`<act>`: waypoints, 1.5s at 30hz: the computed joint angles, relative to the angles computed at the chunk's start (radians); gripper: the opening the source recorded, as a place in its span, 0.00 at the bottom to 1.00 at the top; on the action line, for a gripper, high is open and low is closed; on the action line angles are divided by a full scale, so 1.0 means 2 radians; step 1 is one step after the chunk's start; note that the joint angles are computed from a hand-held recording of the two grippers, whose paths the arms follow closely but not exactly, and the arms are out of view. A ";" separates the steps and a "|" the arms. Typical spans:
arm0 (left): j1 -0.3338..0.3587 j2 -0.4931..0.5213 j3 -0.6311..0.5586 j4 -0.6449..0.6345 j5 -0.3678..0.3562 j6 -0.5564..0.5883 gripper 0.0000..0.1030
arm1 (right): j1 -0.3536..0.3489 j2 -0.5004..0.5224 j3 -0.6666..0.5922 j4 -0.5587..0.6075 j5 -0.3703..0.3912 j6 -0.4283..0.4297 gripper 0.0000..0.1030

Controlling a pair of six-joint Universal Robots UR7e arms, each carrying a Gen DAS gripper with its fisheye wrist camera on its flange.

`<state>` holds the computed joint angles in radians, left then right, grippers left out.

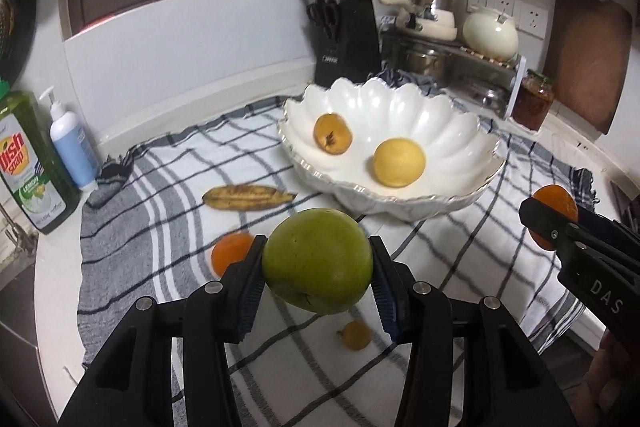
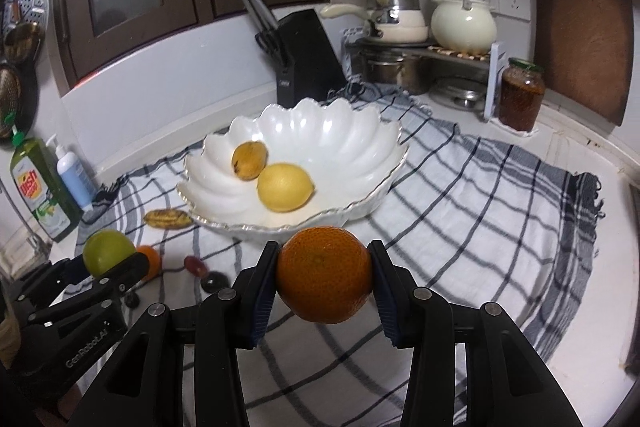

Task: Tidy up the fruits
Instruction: 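Carry the apple in left gripper over the bowl while right gripper carries the orange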

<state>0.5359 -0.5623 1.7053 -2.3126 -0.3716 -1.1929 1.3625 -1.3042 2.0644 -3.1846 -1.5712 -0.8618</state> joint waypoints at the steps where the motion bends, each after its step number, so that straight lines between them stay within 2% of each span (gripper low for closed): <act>1: -0.001 0.001 -0.002 -0.008 0.003 0.009 0.47 | 0.001 -0.001 -0.002 0.000 0.001 0.001 0.44; 15: 0.005 0.015 -0.033 -0.099 0.031 0.120 0.47 | 0.018 0.017 -0.042 -0.012 -0.005 0.009 0.44; 20: 0.017 0.028 -0.050 -0.165 0.021 0.194 0.47 | 0.025 0.033 -0.064 -0.013 -0.010 0.008 0.44; 24: 0.028 0.036 -0.068 -0.176 0.019 0.223 0.47 | 0.032 0.046 -0.080 -0.022 -0.017 0.002 0.44; 28: 0.038 0.051 -0.089 -0.219 0.021 0.275 0.47 | 0.036 0.060 -0.099 -0.021 -0.012 -0.004 0.44; 36: 0.056 0.073 -0.125 -0.282 0.022 0.357 0.47 | 0.046 0.098 -0.146 -0.010 -0.026 -0.009 0.44; 45: 0.084 0.083 -0.153 -0.282 0.000 0.383 0.47 | 0.054 0.144 -0.197 0.011 -0.058 -0.016 0.44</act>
<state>0.7032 -0.3966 1.3999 -2.8766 -0.3718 -0.4273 1.4706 -1.0165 1.6703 -3.1630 -1.6873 -0.8933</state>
